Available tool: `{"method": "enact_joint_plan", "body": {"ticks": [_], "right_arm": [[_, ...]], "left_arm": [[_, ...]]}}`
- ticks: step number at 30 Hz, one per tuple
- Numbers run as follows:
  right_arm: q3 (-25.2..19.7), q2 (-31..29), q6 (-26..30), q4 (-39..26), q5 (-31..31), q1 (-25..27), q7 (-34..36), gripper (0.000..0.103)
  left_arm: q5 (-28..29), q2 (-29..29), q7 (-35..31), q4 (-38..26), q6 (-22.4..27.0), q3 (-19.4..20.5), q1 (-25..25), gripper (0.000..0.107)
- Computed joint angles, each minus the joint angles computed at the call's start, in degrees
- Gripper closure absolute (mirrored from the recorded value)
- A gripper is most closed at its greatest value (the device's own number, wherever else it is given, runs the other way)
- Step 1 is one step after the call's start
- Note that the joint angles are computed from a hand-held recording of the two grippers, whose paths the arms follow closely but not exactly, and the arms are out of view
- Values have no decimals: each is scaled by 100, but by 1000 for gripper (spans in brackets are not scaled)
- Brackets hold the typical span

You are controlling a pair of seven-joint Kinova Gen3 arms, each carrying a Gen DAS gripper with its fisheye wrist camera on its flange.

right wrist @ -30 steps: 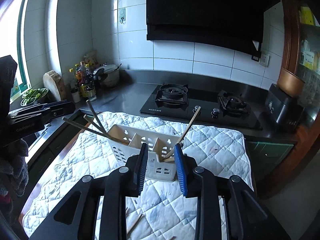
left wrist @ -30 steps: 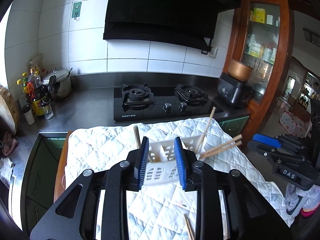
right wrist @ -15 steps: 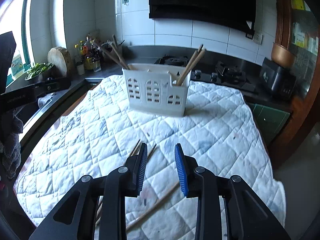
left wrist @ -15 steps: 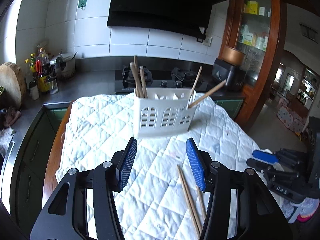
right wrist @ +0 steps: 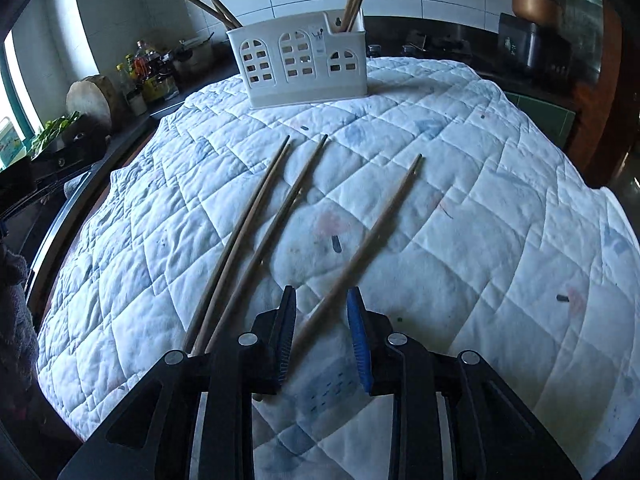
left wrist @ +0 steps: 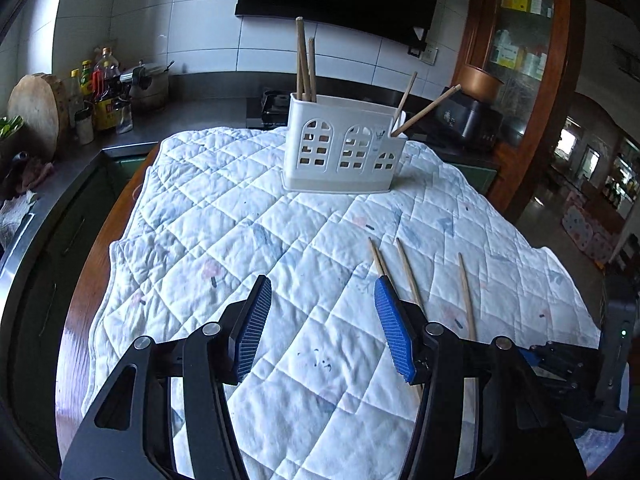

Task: Organize utensils
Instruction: 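Move both tools to the loose chopsticks and close each on one chopstick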

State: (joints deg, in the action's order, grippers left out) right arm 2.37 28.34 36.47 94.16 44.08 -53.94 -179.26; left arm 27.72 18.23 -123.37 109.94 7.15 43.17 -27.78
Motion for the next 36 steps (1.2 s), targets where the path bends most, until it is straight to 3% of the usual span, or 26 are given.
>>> {"method": "enact_joint_plan", "body": {"ticks": [9,17,21,26,31,36], "right_arm": [[83,196,-2,-167,-284,16,-420,83],[150,395,552,-506,-267,-141,-468,90],[140,415,814,-534,-110,-220,-458,95],[95,275,693,-261,97,-156,-632,96],[19,154,526,-9,258,-53,-693,96],[-10,62,247,224,405,40,-715,96]], "left_arm": [[-372,63,305,271,-266,257,-221,53],[-800,213,701,342,-181,324,-167,53],[-862,244,744,354,-35,141,123,53],[-685,378,667,290,174,30,403,56],[-546,427,698,113,379,-681,1217,56],[-448,506,952,-163,673,-1557,2071,66]]}}
